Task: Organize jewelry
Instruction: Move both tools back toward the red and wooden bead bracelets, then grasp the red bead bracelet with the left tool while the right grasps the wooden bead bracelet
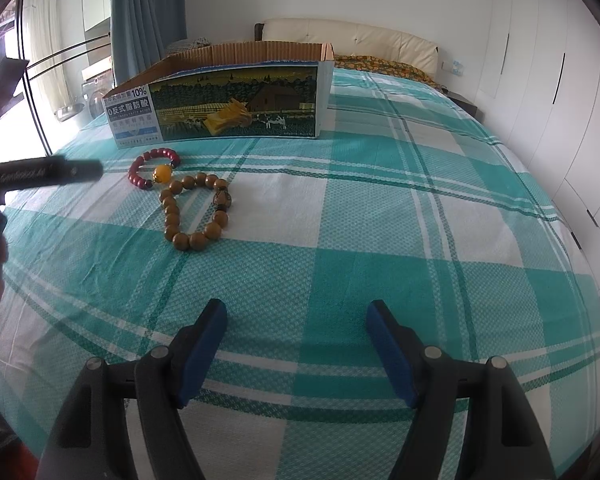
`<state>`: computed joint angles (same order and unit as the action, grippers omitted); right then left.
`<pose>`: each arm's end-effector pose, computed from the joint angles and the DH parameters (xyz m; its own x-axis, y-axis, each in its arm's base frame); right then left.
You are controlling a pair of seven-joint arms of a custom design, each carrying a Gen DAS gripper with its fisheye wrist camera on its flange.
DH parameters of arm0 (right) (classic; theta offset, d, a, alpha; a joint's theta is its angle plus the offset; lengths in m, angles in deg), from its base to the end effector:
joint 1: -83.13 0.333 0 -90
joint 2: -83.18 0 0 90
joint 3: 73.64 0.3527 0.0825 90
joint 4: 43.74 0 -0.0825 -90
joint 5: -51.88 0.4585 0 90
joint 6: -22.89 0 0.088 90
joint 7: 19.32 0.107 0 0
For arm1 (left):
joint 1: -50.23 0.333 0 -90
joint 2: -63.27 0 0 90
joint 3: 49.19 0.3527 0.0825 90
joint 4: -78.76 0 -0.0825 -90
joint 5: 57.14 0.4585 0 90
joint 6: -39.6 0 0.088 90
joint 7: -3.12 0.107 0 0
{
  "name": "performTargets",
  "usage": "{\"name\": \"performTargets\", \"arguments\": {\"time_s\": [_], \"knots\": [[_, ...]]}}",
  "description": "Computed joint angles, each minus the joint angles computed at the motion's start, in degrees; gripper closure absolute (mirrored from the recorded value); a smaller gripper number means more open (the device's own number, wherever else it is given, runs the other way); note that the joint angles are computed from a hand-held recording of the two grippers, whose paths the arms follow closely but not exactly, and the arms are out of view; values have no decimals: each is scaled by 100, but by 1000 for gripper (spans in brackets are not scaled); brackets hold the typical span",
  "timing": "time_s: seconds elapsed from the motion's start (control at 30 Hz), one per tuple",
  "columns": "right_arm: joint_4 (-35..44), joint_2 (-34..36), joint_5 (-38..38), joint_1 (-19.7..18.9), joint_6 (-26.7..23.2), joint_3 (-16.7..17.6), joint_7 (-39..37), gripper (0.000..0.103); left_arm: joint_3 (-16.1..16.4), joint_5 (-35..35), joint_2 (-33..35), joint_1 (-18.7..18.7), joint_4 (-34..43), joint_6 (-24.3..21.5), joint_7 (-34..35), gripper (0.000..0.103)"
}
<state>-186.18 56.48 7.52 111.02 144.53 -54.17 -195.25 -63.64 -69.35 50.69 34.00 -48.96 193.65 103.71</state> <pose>0.3390 0.3276 0.4668 -0.4452 -0.8937 0.0562 -0.6304 0.2682 -0.7285 0.5074 -0.3023 0.5425 -0.5498 -0.8350 0.0223 -0.6571 0.4159 -0.6287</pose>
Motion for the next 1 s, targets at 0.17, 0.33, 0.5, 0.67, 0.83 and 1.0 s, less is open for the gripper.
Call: {"name": "performTargets", "arguments": {"time_s": [0.17,0.33,0.5,0.67,0.83,1.0], "knots": [[-1,-1,0,3,4,-3,1,29,-316,1504,617,206,478,-195,-836,1],[-6,-8,2,7,17,-2,4,29,-148,1866,366,246,187,-85,-1126,0],[-3,-10,11,5,23,-5,-5,29,96,1352,-164,321,-358,-125,-670,0],[0,-7,11,0,26,-4,-5,29,353,558,-697,163,-744,-100,43,1],[-6,-14,35,7,47,-17,-23,29,1063,-1398,-975,-833,-794,-219,2203,1],[-45,-102,240,45,202,-151,-262,29,790,-1642,-696,-760,-609,-432,2929,11]]}}
